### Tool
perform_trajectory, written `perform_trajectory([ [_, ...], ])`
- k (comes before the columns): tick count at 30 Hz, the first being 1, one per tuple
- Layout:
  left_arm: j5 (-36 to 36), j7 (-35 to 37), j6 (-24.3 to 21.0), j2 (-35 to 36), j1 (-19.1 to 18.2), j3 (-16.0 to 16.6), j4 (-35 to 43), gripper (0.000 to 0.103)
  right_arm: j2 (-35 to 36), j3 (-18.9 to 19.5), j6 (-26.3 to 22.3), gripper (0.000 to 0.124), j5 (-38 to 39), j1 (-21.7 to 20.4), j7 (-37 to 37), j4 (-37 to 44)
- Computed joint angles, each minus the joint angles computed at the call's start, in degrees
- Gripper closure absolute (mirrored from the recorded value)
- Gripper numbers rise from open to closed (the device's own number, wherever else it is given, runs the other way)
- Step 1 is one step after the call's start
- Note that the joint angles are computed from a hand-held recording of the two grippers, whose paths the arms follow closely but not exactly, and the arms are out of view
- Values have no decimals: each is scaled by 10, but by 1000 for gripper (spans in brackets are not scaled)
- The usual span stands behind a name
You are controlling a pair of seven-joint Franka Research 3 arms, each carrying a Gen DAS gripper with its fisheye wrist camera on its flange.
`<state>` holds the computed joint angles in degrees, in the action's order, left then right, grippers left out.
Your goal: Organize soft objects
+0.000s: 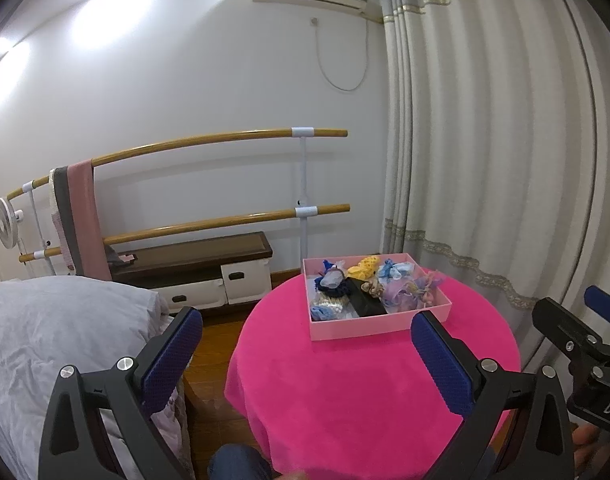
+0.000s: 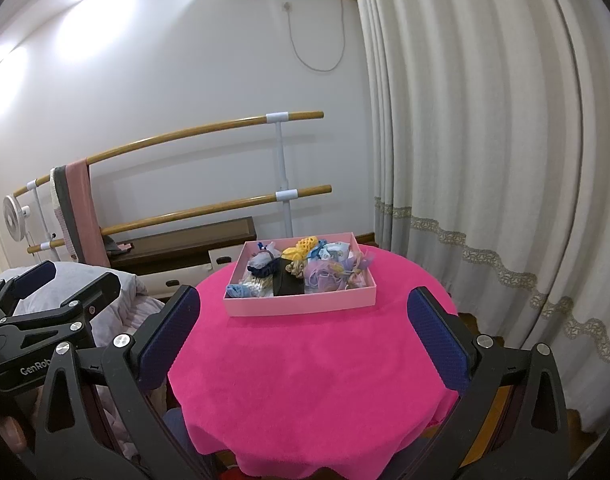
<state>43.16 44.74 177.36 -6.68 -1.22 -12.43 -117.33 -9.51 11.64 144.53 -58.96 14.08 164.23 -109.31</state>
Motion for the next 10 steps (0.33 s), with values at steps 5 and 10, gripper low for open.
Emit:
perform_trajectory([
  [5,-8,3,7,-3,1,1,-6,0,1,-1,1,21,1,1,-1,0],
  [10,15,-24,13,-5,14,-9,-7,0,1,-1,2,21,1,0,0,0],
])
